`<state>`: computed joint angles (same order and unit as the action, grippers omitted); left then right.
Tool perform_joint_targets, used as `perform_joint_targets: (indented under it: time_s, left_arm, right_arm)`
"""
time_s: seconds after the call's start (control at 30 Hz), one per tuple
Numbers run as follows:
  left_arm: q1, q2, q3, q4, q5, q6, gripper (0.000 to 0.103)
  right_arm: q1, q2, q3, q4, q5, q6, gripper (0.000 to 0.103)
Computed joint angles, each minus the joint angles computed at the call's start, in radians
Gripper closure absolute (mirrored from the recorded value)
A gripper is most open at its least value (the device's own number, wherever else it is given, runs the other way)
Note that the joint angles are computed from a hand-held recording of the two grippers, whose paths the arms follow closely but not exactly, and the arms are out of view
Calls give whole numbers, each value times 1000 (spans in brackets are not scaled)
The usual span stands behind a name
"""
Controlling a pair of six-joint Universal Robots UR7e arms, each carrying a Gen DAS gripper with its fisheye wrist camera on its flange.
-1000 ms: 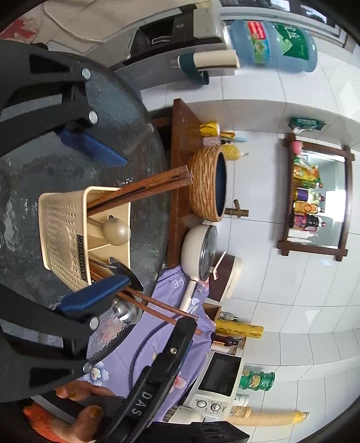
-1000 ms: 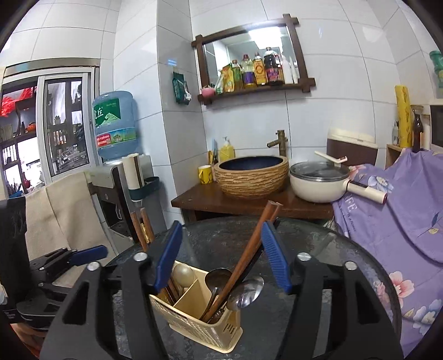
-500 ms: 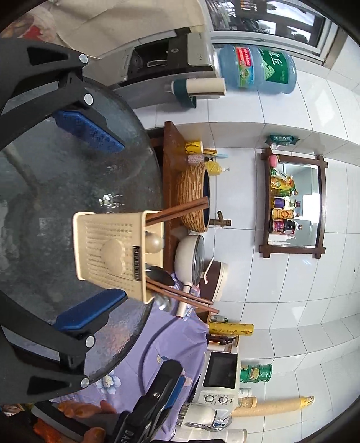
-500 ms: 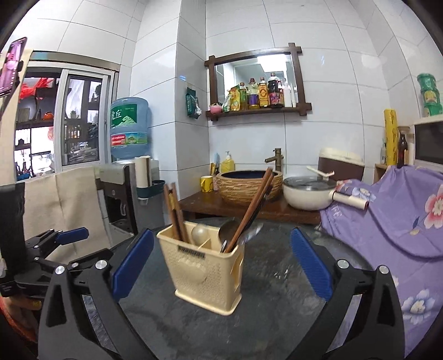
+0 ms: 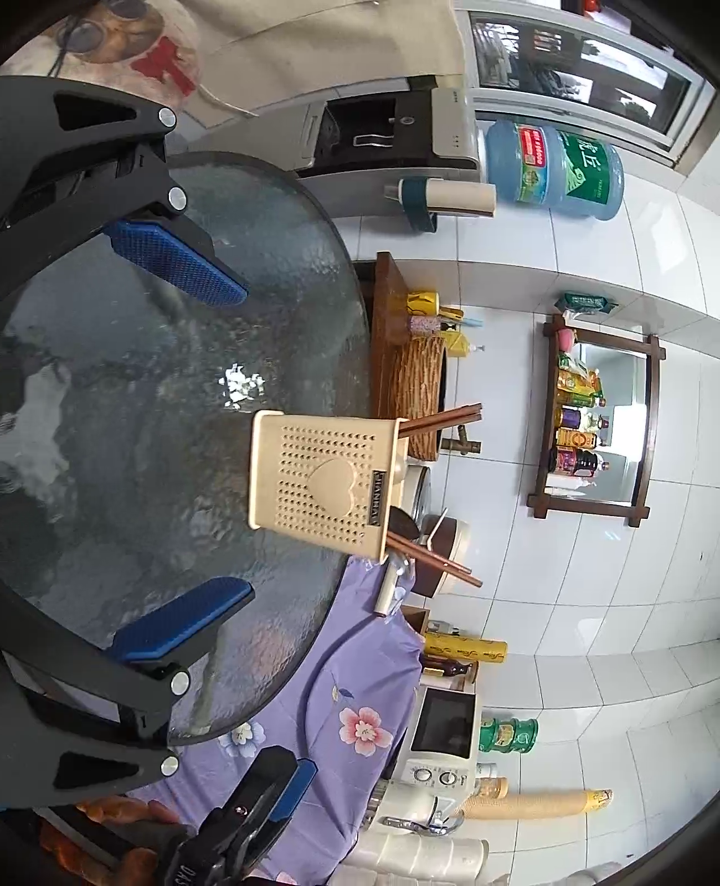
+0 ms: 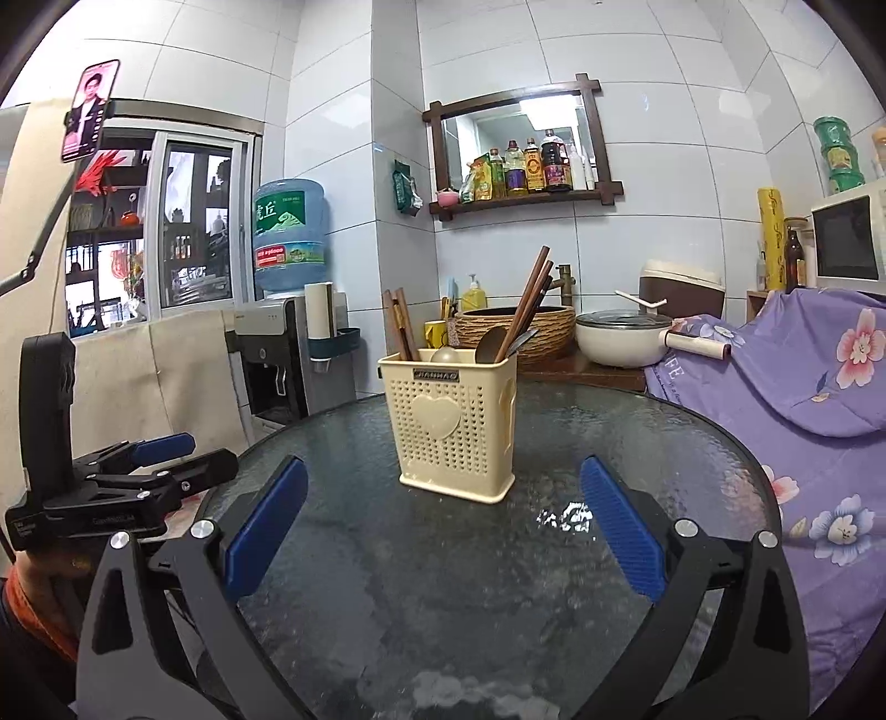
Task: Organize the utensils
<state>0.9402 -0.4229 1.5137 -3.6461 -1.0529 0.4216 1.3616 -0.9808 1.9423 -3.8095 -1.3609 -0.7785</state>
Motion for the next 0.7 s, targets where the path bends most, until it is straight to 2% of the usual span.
perform_joint_targets:
  time_s: [0.17, 0.3, 0.7]
  left_arm:
    - [-14, -19, 74, -58, 15, 2, 6]
    - [-15, -41, 120, -74, -19, -32, 6]
    - [-27, -47, 147, -106, -9, -33, 6]
  right_arm:
    - [-22, -25, 86, -46, 4, -9, 6]
    - [-34, -35, 124, -83, 15, -14, 6]
    - [-44, -61, 157, -98, 39, -19, 6]
